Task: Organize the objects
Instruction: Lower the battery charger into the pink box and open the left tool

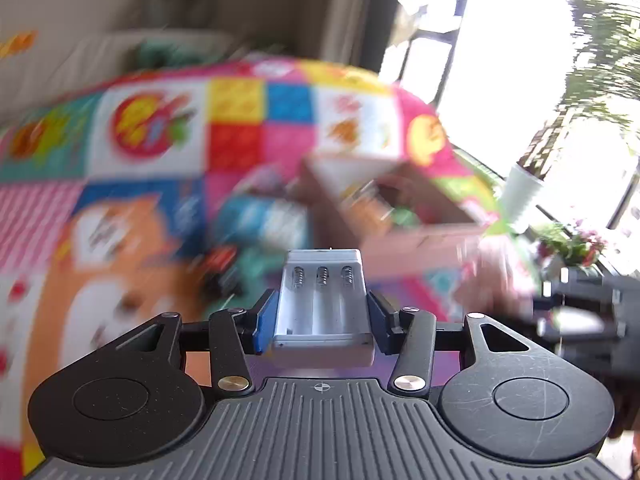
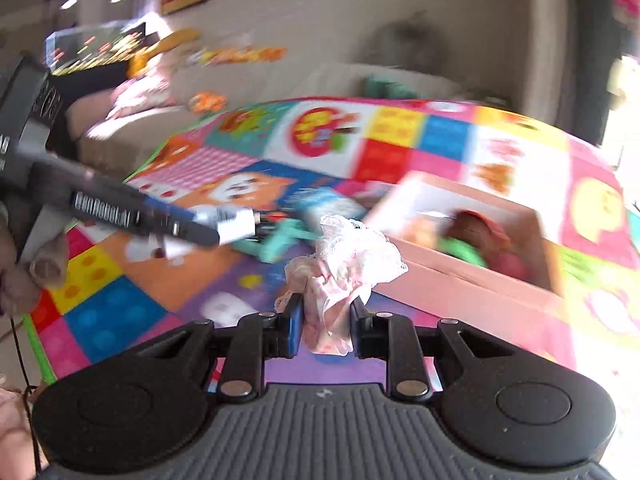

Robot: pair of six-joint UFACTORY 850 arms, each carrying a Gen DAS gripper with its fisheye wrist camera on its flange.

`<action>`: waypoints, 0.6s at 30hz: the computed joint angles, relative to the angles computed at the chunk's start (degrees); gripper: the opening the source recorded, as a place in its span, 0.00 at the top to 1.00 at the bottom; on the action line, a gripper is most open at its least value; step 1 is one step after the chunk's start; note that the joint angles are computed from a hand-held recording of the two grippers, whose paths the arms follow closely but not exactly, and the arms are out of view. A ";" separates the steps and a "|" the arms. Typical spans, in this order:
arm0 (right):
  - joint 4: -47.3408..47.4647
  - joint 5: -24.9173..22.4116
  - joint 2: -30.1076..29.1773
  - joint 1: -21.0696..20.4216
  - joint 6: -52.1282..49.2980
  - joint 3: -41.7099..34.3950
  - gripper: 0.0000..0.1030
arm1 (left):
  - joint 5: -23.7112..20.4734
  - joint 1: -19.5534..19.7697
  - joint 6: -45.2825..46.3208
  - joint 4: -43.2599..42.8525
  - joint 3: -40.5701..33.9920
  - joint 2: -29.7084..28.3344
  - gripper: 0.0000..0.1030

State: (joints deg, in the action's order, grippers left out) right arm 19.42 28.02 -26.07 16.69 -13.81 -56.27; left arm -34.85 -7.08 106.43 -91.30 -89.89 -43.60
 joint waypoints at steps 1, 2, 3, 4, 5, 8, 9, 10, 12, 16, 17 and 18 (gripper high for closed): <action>1.14 1.62 0.98 -0.40 0.41 1.76 0.78 | -0.04 -1.20 1.10 -1.57 -1.34 -0.58 0.49; 2.00 3.11 1.67 -0.88 1.13 3.18 0.78 | 0.15 -2.55 1.57 -3.28 -3.00 -1.40 0.49; 2.14 4.41 2.25 -1.48 2.49 4.49 0.78 | 0.34 -4.01 0.70 -4.36 -5.21 -2.68 0.49; 2.38 5.44 2.45 -1.94 3.87 5.29 0.78 | 0.09 -5.24 -1.63 -4.38 -7.90 -4.35 0.49; 2.25 6.25 2.54 -2.48 5.38 5.89 0.78 | -0.69 -6.48 -5.11 -4.05 -11.01 -6.43 0.49; 0.99 8.45 2.42 -3.65 9.33 7.35 0.78 | -4.17 -9.62 -18.85 -1.12 -22.39 -14.41 0.49; 0.48 9.06 2.29 -3.90 10.44 7.72 0.78 | -3.78 -10.72 -22.91 -0.01 -26.19 -17.09 0.49; -0.19 9.53 2.07 -4.18 11.60 7.91 0.78 | -2.67 -11.74 -26.55 2.01 -29.68 -19.41 0.49; -1.40 10.21 2.12 -4.75 13.98 8.89 0.78 | 0.92 -13.70 -35.14 10.54 -35.82 -23.23 0.49; -2.54 9.85 1.85 -5.91 16.95 9.53 0.78 | 1.36 -14.00 -41.79 15.16 -38.00 -25.14 0.53; -2.46 9.75 1.79 -6.13 17.20 9.64 0.78 | 1.60 -13.64 -39.28 12.31 -36.46 -24.39 0.53; -2.60 9.49 1.66 -6.37 17.60 9.60 0.78 | 1.77 -13.08 -36.65 9.41 -34.84 -23.43 0.53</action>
